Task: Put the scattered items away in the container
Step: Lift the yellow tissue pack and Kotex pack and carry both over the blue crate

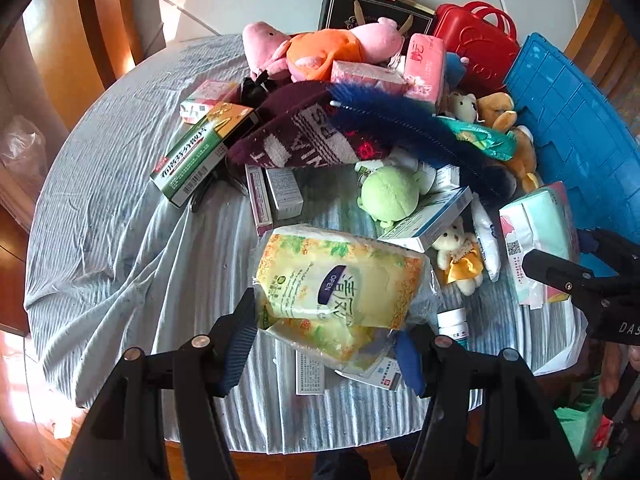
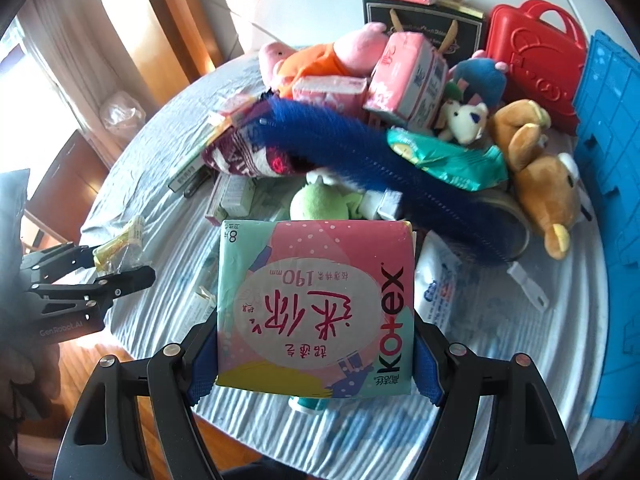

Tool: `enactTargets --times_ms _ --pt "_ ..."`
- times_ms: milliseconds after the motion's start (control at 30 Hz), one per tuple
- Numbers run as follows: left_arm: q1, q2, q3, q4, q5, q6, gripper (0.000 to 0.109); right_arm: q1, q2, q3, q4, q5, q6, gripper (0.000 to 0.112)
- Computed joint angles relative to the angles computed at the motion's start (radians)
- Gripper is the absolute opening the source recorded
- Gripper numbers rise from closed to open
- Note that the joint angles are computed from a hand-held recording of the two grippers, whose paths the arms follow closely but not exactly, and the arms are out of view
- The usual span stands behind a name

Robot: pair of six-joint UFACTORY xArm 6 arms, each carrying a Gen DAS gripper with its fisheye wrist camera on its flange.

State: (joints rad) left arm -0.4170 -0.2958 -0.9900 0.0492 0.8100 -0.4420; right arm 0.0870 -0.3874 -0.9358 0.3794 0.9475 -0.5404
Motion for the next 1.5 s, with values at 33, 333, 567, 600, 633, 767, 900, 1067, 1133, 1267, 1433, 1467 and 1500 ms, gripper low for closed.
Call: enactTargets --times_ms 33,333,567,600,633,767,900,1067,1133,1267,1433,1467,1500 --pt "-0.005 0.001 -0.016 0.004 0.009 -0.007 0.061 -0.008 -0.005 -0.011 0.007 0.013 -0.004 0.078" --pt "-0.058 0.041 -0.198 0.057 0.065 -0.042 0.061 -0.095 -0.049 -0.120 0.069 0.123 -0.055 0.078" --pt "-0.114 0.108 -0.347 0.101 0.096 -0.069 0.061 -0.180 -0.054 -0.210 0.107 0.201 -0.096 0.078" --pt "-0.122 0.118 -0.367 0.107 0.100 -0.074 0.061 -0.195 -0.052 -0.224 0.117 0.215 -0.103 0.078" --pt "-0.128 0.126 -0.385 0.111 0.105 -0.079 0.061 -0.207 -0.050 -0.236 0.123 0.225 -0.110 0.078" --pt "-0.158 0.161 -0.462 0.128 0.128 -0.101 0.061 -0.268 -0.041 -0.286 0.160 0.270 -0.149 0.078" --pt "-0.191 0.208 -0.559 0.156 0.160 -0.118 0.061 -0.320 -0.027 -0.334 0.192 0.313 -0.183 0.078" --pt "-0.227 0.284 -0.691 0.183 0.200 -0.131 0.061 -0.393 -0.002 -0.400 0.242 0.363 -0.222 0.078" --pt "-0.240 0.319 -0.749 0.194 0.218 -0.133 0.061 -0.420 0.015 -0.433 0.262 0.384 -0.235 0.078" --pt "-0.267 0.404 -0.882 0.220 0.263 -0.128 0.061 -0.469 0.048 -0.493 0.300 0.418 -0.262 0.078" --pt "-0.301 0.538 -1.097 0.242 0.329 -0.119 0.061 -0.538 0.106 -0.584 0.347 0.467 -0.294 0.078" --pt "-0.307 0.569 -1.148 0.245 0.346 -0.114 0.061 -0.551 0.119 -0.604 0.355 0.476 -0.300 0.078" --pt "-0.313 0.603 -1.205 0.248 0.366 -0.108 0.061 -0.565 0.135 -0.628 0.364 0.486 -0.306 0.078"
